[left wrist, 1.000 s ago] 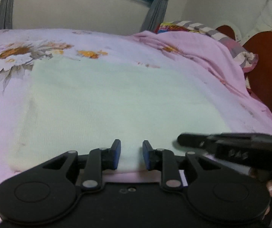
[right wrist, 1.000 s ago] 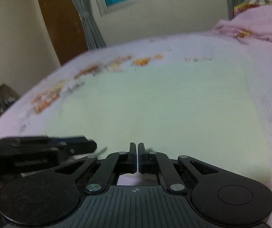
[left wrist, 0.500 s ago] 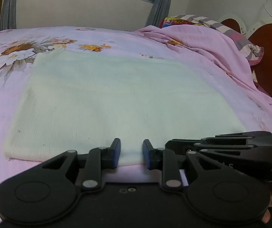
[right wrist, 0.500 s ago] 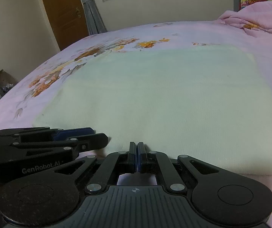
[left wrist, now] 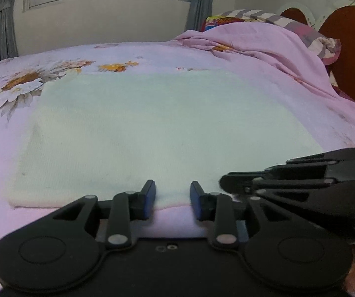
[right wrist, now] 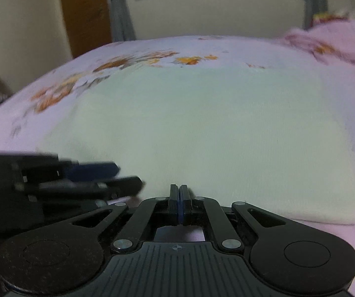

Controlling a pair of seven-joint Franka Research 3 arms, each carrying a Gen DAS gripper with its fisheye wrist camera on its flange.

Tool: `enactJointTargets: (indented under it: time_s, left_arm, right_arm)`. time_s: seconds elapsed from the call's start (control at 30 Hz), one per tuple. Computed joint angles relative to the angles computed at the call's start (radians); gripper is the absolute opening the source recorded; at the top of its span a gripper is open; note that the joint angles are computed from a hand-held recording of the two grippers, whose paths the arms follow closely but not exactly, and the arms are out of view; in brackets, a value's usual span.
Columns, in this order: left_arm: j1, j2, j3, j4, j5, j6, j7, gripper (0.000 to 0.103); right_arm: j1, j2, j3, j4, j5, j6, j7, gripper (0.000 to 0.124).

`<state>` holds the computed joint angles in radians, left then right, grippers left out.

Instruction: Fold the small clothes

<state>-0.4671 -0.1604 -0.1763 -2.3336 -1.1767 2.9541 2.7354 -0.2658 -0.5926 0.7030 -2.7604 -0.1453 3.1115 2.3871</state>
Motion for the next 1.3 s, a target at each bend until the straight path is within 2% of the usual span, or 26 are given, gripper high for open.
enactJointTargets:
  time_s: [0.1,0.2,0.23,0.3,0.33,0.4,0.47,0.53,0.57,0.63,0.7,0.73,0.77,0.8,0.9,0.93,1.0,1.07,1.1,1.17,1.2,1.27,1.3]
  left_arm:
    - [0.012,-0.018,0.017,-0.005,-0.02,-0.038,0.012,0.029]
    - [0.006,-0.029,0.02,0.003,-0.061,-0.063,0.045,0.029]
    - [0.004,-0.026,0.018,0.01,-0.079,-0.081,0.052,0.024]
    - [0.016,0.001,-0.016,0.013,-0.005,-0.025,-0.032,0.023]
    - [0.01,0.01,-0.007,0.018,-0.033,-0.035,-0.006,0.023]
    - [0.016,0.013,-0.01,0.019,-0.03,-0.04,0.001,0.024]
    - [0.019,0.001,-0.003,0.02,-0.055,-0.065,0.025,0.026]
    - [0.025,-0.02,0.015,0.018,-0.15,-0.097,0.071,0.032]
    - [0.038,-0.025,0.015,0.015,-0.154,-0.102,0.062,0.033]
    - [0.058,-0.049,0.029,0.002,-0.205,-0.111,0.074,0.034]
    - [0.084,-0.079,0.048,-0.017,-0.25,-0.138,0.083,0.035]
    - [0.096,-0.095,0.058,-0.027,-0.281,-0.151,0.112,0.035]
    - [0.111,-0.105,0.055,-0.036,-0.279,-0.145,0.12,0.037]
    - [0.126,-0.113,0.053,-0.045,-0.26,-0.137,0.116,0.037]
    - [0.155,-0.118,0.068,-0.054,-0.251,-0.139,0.105,0.037]
    - [0.166,-0.113,0.078,-0.051,-0.248,-0.156,0.085,0.037]
    - [0.188,-0.088,0.095,-0.034,-0.248,-0.204,0.026,0.041]
    - [0.212,-0.06,0.107,-0.01,-0.258,-0.279,-0.024,0.042]
    - [0.226,-0.047,0.115,0.005,-0.272,-0.326,-0.049,0.046]
    - [0.255,-0.019,0.115,0.032,-0.291,-0.394,-0.087,0.048]
    - [0.269,-0.007,0.114,0.043,-0.304,-0.422,-0.103,0.048]
    - [0.296,0.021,0.111,0.061,-0.348,-0.479,-0.127,0.048]
    - [0.306,0.036,0.103,0.072,-0.365,-0.492,-0.137,0.048]
  right_arm:
    - [0.075,-0.004,-0.083,-0.033,0.035,0.031,-0.019,0.002]
    - [0.075,-0.029,-0.076,-0.06,0.082,0.138,-0.014,0.002]
    - [0.075,-0.014,-0.075,-0.052,0.091,0.151,-0.028,0.003]
    - [0.033,0.01,-0.027,-0.004,0.111,0.058,-0.04,0.003]
    - [0.051,0.05,-0.05,0.006,0.12,0.034,-0.051,0.002]
    - [0.072,0.056,-0.073,-0.023,0.122,0.085,-0.052,0.002]
    - [0.08,0.04,-0.077,-0.026,0.132,0.079,-0.07,0.003]
    - [0.09,0.018,-0.079,-0.052,0.157,0.163,-0.07,0.003]
    - [0.081,0.01,-0.065,-0.049,0.167,0.175,-0.079,0.003]
    - [0.072,0.008,-0.043,-0.033,0.189,0.141,-0.098,0.003]
    - [0.044,0.032,-0.006,-0.034,0.215,0.183,-0.102,0.003]
    - [0.037,0.048,0.007,-0.029,0.23,0.175,-0.104,0.002]
    - [0.034,0.075,0.015,-0.025,0.25,0.161,-0.101,0.002]
    - [0.021,0.087,0.032,-0.031,0.264,0.187,-0.093,0.001]
    - [0.032,0.062,0.023,-0.003,0.262,0.103,-0.126,0.002]
    - [0.032,0.042,0.025,-0.004,0.259,0.102,-0.114,0.002]
    - [-0.002,0.028,0.063,-0.018,0.277,0.174,-0.072,0.002]
    - [-0.017,0.082,0.074,0.008,0.27,0.123,-0.082,0.001]
    - [-0.032,0.09,0.084,0.01,0.265,0.136,-0.073,0.001]
    - [0.01,0.089,0.034,0.02,0.264,0.108,-0.074,0.002]
    - [0.001,0.066,0.042,0.011,0.265,0.126,-0.055,0.002]
    - [-0.069,-0.003,0.128,-0.016,0.29,0.187,-0.013,0.002]
    - [-0.074,-0.001,0.14,-0.013,0.299,0.169,-0.022,0.002]
